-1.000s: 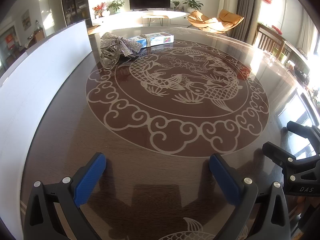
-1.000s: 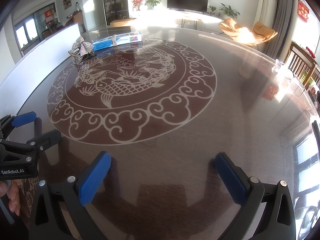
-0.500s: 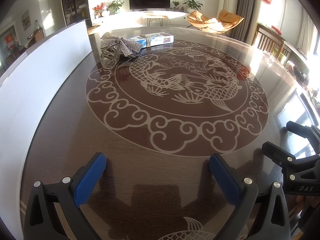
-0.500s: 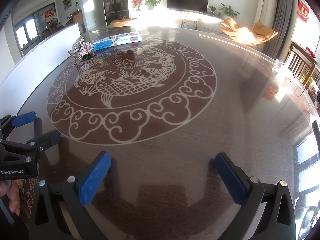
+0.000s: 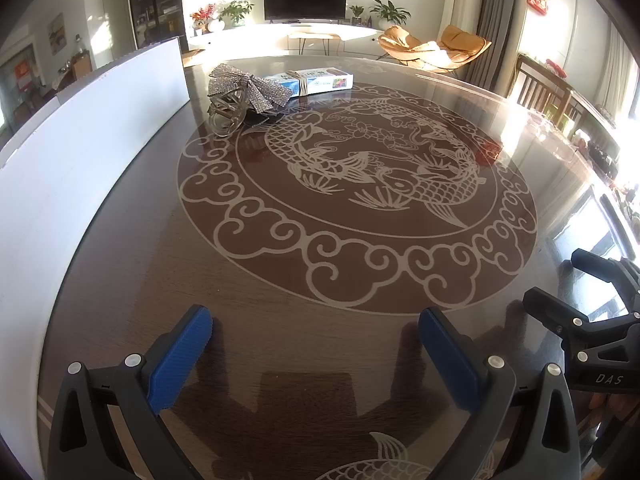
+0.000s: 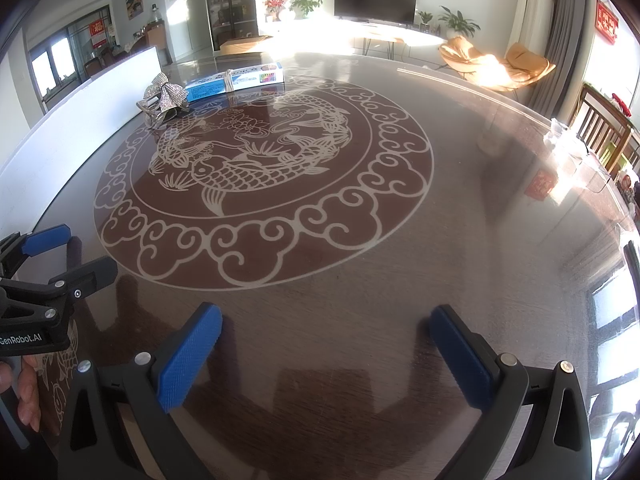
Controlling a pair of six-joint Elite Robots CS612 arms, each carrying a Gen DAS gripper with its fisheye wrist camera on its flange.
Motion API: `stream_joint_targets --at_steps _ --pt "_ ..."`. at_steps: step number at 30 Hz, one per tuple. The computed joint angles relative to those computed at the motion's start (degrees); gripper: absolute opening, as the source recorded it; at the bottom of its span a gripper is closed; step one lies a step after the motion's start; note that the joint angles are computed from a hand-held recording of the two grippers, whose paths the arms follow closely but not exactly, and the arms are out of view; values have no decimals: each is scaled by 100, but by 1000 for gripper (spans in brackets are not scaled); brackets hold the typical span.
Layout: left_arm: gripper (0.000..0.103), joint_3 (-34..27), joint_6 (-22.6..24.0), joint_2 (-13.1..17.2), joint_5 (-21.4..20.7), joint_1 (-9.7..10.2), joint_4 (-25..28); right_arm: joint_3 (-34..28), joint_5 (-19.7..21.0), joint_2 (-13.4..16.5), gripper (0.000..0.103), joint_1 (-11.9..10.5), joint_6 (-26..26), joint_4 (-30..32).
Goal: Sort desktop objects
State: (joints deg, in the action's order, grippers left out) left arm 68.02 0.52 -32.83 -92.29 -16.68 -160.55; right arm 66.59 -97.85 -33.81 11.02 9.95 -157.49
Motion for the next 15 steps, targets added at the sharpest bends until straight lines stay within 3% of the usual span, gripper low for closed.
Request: stream_joint_targets --at_steps 11,15 --pt "103 -25 64 11 125 -24 67 9 4 -7 103 -1 -4 -1" --pt "103 -465 -241 201 340 -49 405 7 5 -5 103 -2 -5 -1"
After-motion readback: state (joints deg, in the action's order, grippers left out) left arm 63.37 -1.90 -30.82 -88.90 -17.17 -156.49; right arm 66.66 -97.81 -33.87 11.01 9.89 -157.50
